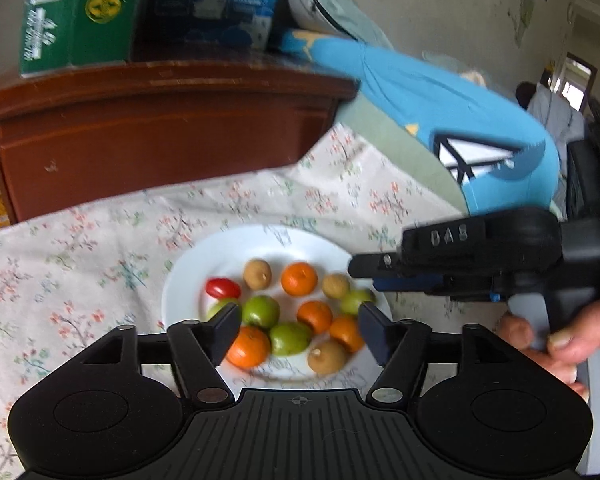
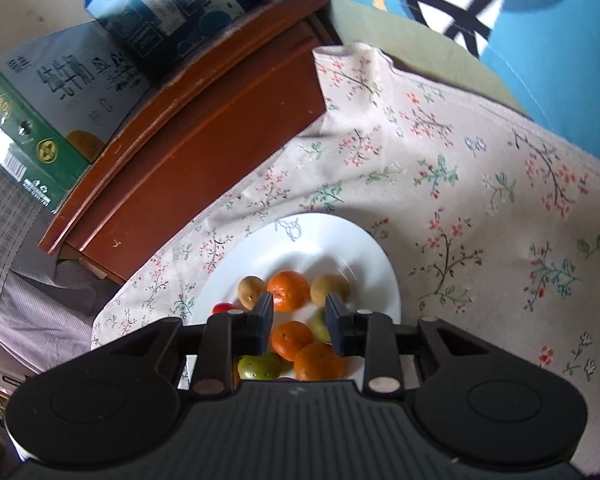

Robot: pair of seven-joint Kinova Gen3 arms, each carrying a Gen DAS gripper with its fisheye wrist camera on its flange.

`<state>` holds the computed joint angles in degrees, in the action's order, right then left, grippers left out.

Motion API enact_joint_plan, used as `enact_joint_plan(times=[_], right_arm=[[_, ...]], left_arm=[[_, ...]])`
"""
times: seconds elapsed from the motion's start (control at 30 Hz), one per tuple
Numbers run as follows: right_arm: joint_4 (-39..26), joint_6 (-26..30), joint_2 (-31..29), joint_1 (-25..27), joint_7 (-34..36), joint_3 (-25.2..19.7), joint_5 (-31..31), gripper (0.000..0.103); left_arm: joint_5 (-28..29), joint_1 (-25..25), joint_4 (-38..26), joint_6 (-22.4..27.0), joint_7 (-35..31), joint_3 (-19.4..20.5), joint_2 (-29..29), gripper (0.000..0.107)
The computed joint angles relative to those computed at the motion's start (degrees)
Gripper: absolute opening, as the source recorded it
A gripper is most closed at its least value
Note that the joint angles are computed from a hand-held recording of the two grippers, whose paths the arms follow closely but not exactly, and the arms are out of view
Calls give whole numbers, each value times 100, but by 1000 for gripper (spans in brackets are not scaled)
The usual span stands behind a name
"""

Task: Organize fruits
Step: 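Move both grippers back to the last mandarin and cherry tomato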

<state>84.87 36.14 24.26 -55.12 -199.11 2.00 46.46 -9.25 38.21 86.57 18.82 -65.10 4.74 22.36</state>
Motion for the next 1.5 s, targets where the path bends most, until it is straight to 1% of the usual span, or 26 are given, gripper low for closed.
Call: enact_joint_plan(times=[0.03, 0.07, 0.13, 0.2, 0.27, 0.3, 0.4, 0.5, 0.57, 0.6, 0.77, 1.0, 1.13, 1.23, 1.3, 1.5], right_arm=[[-34, 51, 10, -28, 48, 3, 44, 31], [-69, 103, 20, -46, 108, -4, 75, 31], [-102, 149, 27, -73, 180, -17, 138, 31], [-131, 168, 30, -64, 271, -56, 139, 31], [-154, 192, 31, -69, 332, -76, 128, 31], [-168, 210, 29, -73, 368, -89, 116, 31], [-204, 266, 27, -101, 463, -106, 121, 31], [-234, 325, 17, -142, 549, -132, 150, 31], [-266, 349, 15, -150, 655, -169, 142, 32], [-291, 372, 19, -154, 724, -190, 128, 32], [-430, 483, 59, -215, 1086, -272, 46, 32], [-592, 445, 140, -244, 1657, -352, -250, 32], [-674, 406, 199, -280, 1999, -368, -436, 32], [-781, 432, 269, -309, 2282, -381, -604, 33], [-831, 433, 308, -339, 2439, -367, -684, 36], [-964, 418, 412, -380, 2807, -332, -960, 36]], left_arm=[[-61, 106, 10, -7, 124, -146, -34, 77], [-149, 212, 19, 0, 256, -289, -65, 80], [-347, 366, 16, 53, 483, -486, -116, 81], [-550, 457, -24, 172, 687, -602, -141, 81], [-757, 530, -84, 356, 931, -692, -162, 87], [-856, 547, -93, 415, 1067, -721, -178, 88], [-1050, 459, -83, 499, 1317, -663, -248, 88], [-1370, 482, -82, 638, 1588, -694, -340, 89], [-1571, 481, -62, 725, 1788, -690, -404, 93], [-1650, 457, -47, 764, 1858, -662, -433, 93], [-2013, 388, -54, 1143, 2205, -530, -502, 93], [-2062, 153, -26, 1574, 2368, -221, -563, 93], [-2038, 80, -124, 1930, 2278, -90, -508, 93], [-2012, 55, -160, 2114, 2252, -47, -477, 93], [-1953, 14, -181, 2208, 2168, -2, -458, 93], [-1959, 25, -188, 2417, 2080, 25, -417, 94]])
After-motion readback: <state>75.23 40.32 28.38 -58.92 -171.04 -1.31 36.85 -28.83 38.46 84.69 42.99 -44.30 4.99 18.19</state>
